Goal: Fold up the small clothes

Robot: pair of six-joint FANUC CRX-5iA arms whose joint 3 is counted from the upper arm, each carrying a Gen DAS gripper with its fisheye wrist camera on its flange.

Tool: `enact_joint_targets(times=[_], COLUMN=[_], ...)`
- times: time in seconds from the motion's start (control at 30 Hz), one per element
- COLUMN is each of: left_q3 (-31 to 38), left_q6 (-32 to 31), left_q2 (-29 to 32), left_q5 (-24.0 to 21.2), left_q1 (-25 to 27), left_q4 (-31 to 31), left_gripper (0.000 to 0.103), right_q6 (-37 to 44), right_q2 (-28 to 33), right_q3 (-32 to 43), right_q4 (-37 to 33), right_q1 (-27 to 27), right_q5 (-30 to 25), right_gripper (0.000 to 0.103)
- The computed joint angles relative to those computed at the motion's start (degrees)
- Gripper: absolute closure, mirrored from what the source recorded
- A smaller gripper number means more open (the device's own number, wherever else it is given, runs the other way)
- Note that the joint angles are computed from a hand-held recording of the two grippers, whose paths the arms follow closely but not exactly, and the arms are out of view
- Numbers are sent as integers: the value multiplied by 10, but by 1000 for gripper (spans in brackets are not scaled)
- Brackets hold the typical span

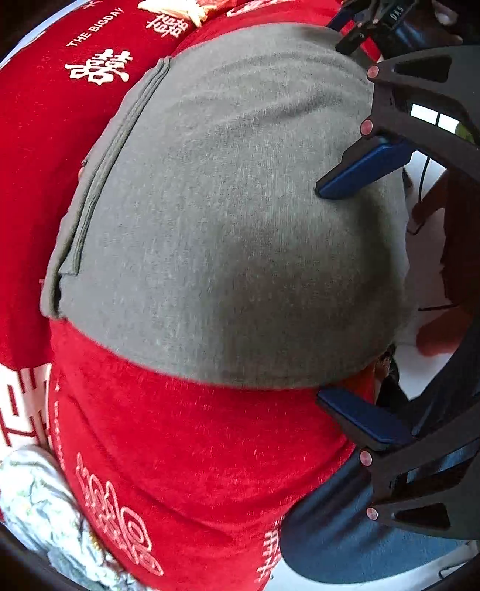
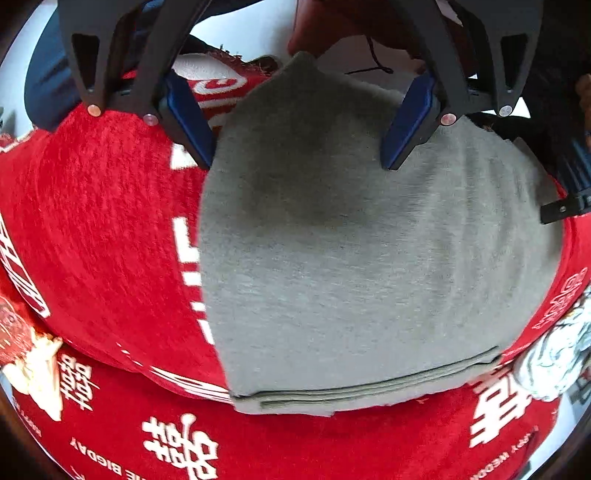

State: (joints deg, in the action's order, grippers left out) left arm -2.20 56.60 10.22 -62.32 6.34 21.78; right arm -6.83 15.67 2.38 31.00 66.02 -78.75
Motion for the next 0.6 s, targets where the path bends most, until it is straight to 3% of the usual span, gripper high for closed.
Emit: enact_joint_targets(times=[0.07, 0.1, 0.13, 0.17, 0.2, 0.23, 0.3, 0.37, 0.5, 0.6], left_q3=[-5, -10, -17, -20, -20, -12, 9, 36, 83, 139], left_q6=[-11, -23, -41, -53, -59, -61, -66, -62, -54, -29], left_q2=[-6, -11, -20, -26, -31, -29, -10, 12, 39, 77], left_q5=[2, 4, 8, 11, 14, 10, -28, -50, -27, -8], left_q1=[-2, -2, -3, -3, -5, -4, 6, 11, 2, -16], left_q4=[7, 12, 20, 25, 25, 25, 56, 87, 124, 132], left_gripper=[15, 28, 48, 59, 81, 88, 88, 88, 88, 88], right_q6=[5, 7, 8, 10, 8, 1, -41, -62, -55, -58], right_q2=[7, 5, 2, -2, -6, -14, -59, -78, -71, -63], right_q3=[7, 3, 0, -2, -7, -16, -68, -88, -68, -55], right_q4=[13, 23, 27, 28, 29, 34, 69, 107, 179, 198], right_q1=[5, 7, 9, 8, 8, 8, 5, -1, -32, -67], right_q5=[-10, -2, 8, 18, 27, 40, 111, 136, 118, 133], right_gripper=[47, 61, 80, 83, 84, 85, 86, 86, 86, 86])
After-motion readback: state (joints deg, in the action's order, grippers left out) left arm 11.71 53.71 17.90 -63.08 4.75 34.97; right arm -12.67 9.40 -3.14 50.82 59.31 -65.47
